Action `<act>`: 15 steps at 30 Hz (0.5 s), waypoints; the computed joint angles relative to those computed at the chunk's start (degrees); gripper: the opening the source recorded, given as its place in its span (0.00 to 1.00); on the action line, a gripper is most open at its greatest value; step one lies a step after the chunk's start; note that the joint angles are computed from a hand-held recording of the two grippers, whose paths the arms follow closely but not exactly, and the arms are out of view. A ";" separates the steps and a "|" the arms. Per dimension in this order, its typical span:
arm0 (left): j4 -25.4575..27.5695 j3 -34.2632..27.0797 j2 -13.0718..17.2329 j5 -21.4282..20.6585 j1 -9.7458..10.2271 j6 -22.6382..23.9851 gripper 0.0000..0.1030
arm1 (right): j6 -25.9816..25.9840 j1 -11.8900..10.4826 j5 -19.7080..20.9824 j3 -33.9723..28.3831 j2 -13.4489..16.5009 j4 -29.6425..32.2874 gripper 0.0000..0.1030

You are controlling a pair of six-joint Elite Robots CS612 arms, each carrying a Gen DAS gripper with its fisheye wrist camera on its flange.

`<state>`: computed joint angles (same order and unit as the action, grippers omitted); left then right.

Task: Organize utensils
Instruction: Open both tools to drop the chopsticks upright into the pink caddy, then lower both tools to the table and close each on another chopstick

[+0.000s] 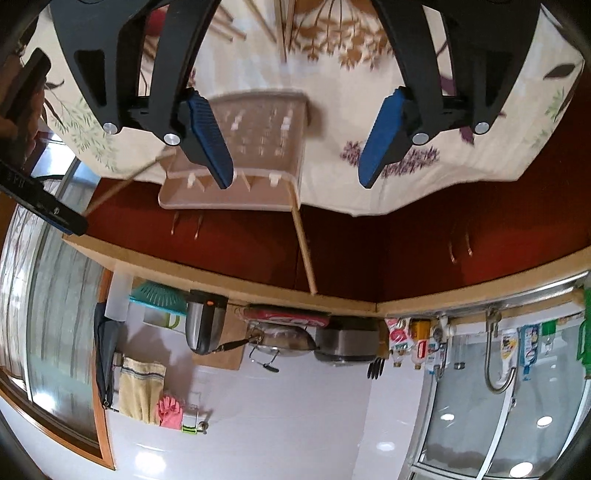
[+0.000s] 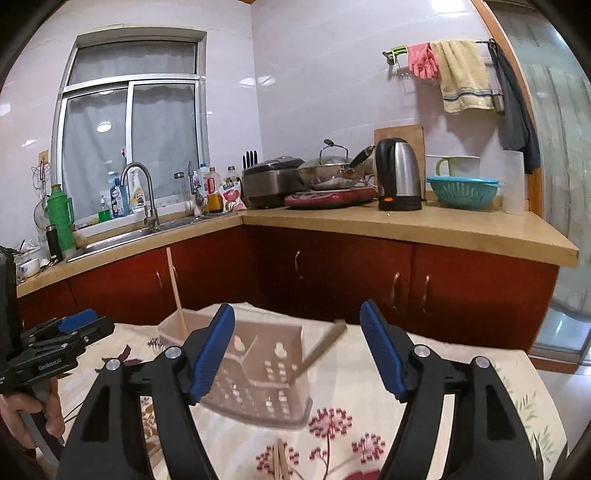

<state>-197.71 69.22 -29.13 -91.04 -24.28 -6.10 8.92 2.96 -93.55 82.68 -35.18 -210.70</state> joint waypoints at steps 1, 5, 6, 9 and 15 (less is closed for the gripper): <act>0.01 0.59 -0.22 0.12 0.00 0.07 0.67 | 0.09 -0.01 -0.17 0.45 -0.16 -0.09 0.67; -0.12 3.66 -1.34 0.79 -0.03 0.43 0.67 | 1.34 -0.04 -0.34 2.10 -0.78 -0.69 0.67; -0.25 4.27 -1.56 0.87 0.00 0.35 0.67 | 1.58 0.06 -0.58 2.75 -1.03 -1.05 0.67; -1.61 7.01 -2.46 1.36 -0.06 0.24 0.67 | 1.60 0.56 -1.83 5.13 -1.72 -2.45 0.67; -4.36 12.64 -3.83 2.33 -0.41 1.19 0.67 | 1.11 1.88 -3.04 10.34 -2.40 -3.96 0.56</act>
